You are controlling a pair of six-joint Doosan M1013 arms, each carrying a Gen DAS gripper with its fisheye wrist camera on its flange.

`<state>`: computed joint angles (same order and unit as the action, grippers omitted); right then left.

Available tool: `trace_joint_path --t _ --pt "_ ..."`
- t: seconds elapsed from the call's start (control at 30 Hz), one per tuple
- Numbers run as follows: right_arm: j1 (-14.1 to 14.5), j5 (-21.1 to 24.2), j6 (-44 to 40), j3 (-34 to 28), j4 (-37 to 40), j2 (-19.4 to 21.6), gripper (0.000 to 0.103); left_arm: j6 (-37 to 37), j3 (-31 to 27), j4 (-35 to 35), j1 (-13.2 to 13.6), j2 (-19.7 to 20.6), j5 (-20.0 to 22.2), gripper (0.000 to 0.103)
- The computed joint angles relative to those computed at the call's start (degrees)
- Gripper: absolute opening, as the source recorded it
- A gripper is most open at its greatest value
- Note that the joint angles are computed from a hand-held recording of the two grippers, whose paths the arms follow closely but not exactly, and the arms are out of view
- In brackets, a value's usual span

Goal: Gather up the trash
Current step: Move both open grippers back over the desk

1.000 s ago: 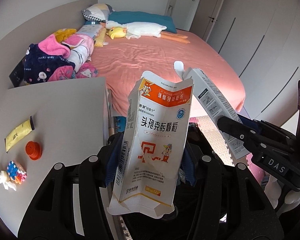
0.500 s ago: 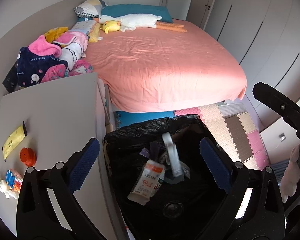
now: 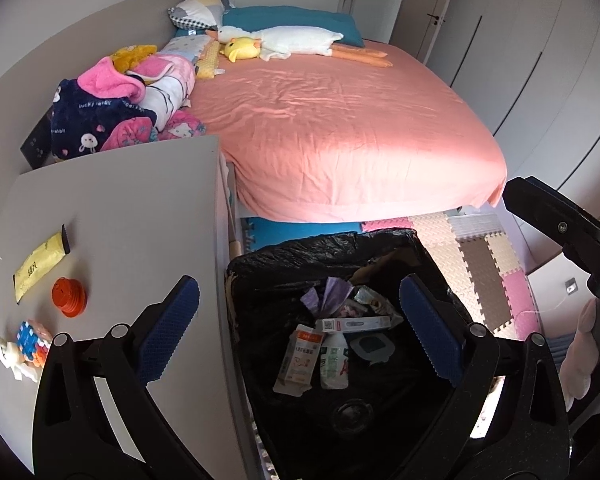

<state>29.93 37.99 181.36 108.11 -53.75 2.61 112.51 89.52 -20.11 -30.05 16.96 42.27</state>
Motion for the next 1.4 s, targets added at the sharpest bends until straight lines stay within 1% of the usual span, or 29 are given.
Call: trace_joint_path --t 0.23,0.5,0.8,1.13,1.3,1.4 --pt "0.14 -2.72 -4.56 -1.58 2.72 1.59 0.076 -3.48 1.45 2.04 1.31 -1.02 -1.1 0.097" --pt "0.62 -5.24 -11.55 -4.29 6.92 4.1 0.076 -8.07 3.01 4.06 3.54 -2.06 -2.36 0.097" --pt "1.25 -7.88 -20.91 -7.47 13.48 7.1 0.076 -13.1 5.07 6.51 5.95 -3.31 -3.31 0.097" --pt "2.36 -9.29 -29.93 -11.32 21.27 10.94 0.076 -17.72 7.46 8.67 9.16 -4.75 -3.91 0.097" --pt "3.08 -10.17 -32.29 -12.83 22.59 12.74 0.076 -20.39 8.58 9.88 10.86 -5.19 -4.11 0.097" --pt "3.24 -10.4 -35.45 -13.96 25.37 13.84 0.076 -21.72 9.18 10.29 11.84 -5.42 -4.31 0.097"
